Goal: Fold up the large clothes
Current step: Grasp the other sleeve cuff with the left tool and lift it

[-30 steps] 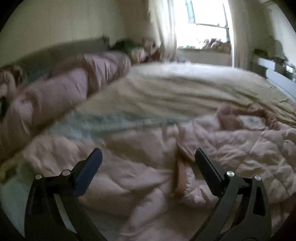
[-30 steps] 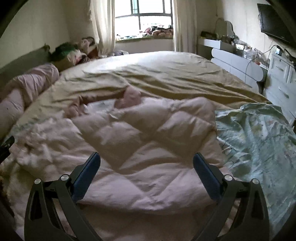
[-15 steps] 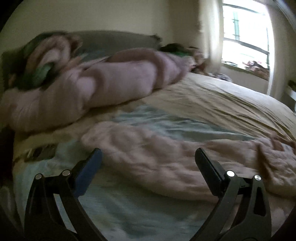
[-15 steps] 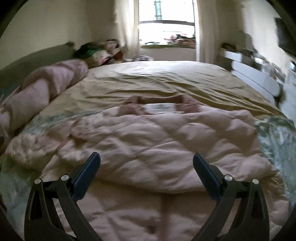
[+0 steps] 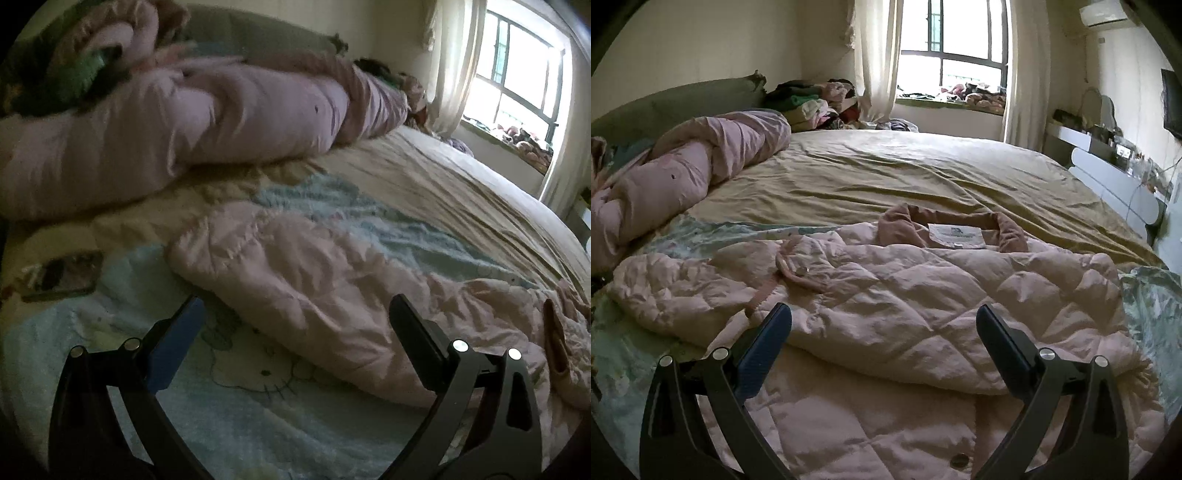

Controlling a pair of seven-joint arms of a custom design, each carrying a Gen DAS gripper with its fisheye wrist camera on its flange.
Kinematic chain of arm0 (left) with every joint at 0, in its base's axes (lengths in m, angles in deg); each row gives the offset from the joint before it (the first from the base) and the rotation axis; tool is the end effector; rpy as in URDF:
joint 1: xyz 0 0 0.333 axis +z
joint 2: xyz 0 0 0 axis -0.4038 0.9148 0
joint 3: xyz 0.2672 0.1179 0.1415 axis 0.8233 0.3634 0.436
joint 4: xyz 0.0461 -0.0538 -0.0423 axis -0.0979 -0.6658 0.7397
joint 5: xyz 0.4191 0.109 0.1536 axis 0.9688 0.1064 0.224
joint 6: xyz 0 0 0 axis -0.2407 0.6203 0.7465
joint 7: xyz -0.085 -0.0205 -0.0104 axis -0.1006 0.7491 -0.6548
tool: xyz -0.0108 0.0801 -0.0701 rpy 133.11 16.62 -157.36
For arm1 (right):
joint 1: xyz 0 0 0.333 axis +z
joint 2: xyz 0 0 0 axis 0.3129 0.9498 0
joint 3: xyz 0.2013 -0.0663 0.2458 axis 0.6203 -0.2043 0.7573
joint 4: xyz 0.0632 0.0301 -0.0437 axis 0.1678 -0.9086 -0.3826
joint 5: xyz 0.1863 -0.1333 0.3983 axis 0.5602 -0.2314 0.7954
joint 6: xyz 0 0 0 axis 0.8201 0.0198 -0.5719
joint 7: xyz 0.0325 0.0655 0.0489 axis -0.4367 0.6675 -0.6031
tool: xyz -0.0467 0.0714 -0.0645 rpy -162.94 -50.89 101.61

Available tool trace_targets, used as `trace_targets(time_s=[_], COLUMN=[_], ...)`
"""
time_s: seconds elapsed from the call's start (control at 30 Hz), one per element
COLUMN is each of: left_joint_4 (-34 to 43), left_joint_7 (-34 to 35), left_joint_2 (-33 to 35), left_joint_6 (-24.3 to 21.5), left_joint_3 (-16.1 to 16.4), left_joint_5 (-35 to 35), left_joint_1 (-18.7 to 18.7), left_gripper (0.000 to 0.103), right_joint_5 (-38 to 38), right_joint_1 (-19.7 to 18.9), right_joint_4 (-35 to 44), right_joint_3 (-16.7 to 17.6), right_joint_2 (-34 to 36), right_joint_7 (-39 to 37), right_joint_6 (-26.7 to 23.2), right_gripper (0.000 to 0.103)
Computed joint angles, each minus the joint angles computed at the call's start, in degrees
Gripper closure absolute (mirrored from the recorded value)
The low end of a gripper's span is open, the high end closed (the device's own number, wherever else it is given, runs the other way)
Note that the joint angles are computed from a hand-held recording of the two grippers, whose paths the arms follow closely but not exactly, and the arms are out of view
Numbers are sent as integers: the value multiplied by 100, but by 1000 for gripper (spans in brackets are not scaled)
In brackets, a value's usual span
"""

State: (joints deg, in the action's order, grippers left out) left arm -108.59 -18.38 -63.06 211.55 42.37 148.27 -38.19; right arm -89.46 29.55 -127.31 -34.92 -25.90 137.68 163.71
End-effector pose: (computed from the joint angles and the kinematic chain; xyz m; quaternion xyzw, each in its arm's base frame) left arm 0.5283 -0.2487 0.3288 -0.8449 0.3318 -0.2097 0.3634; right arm 0.6388 0.1750 0.3512 -0.7198 0.5261 -0.2693 0.3641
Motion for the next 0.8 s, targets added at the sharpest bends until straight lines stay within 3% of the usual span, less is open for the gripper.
trace_targets(time_s=[0.1,0.27,0.4,0.47,0.53,0.63,0.7,0.8], left_joint_4=[-73,-174,-163,-154,-136,-97,-55,15], left_joint_7=[1,-48,181,176,73,-149,-254,-293], left_joint_2=[62,112,327,410,455,486,529,579], left_joint_6=[208,174,747,907,946,1027,1097,1065], left_joint_3=[68,117,291,359,425,502,550,578], left_joint_5=[-5,-89,-198,-176,-84,82,149,236], left_joint_1=[81,139,368,445,508,594,660,704], left_gripper=[9,9,9,9,9,9,9,9], right_joint_5=[137,470,543,626,752,821,1008,1054], right_joint_1=[268,843,857,1069,1259,1204,1460,1304], right_joint_4=[54,104,131,123,110,121,108,124], right_joint_3=[-218,-680,-640,-829,-1007,-941,-1174,-1007], right_joint_2=[45,112,149,157,167,167,189,208], right_joint_7=[-105,-368,-503,-637,-777,-844,-979,-1018], right_joint_6=[-4,45,6,9,51,37,99,130], right_gripper=[4,4,4,4,4,4,4,4])
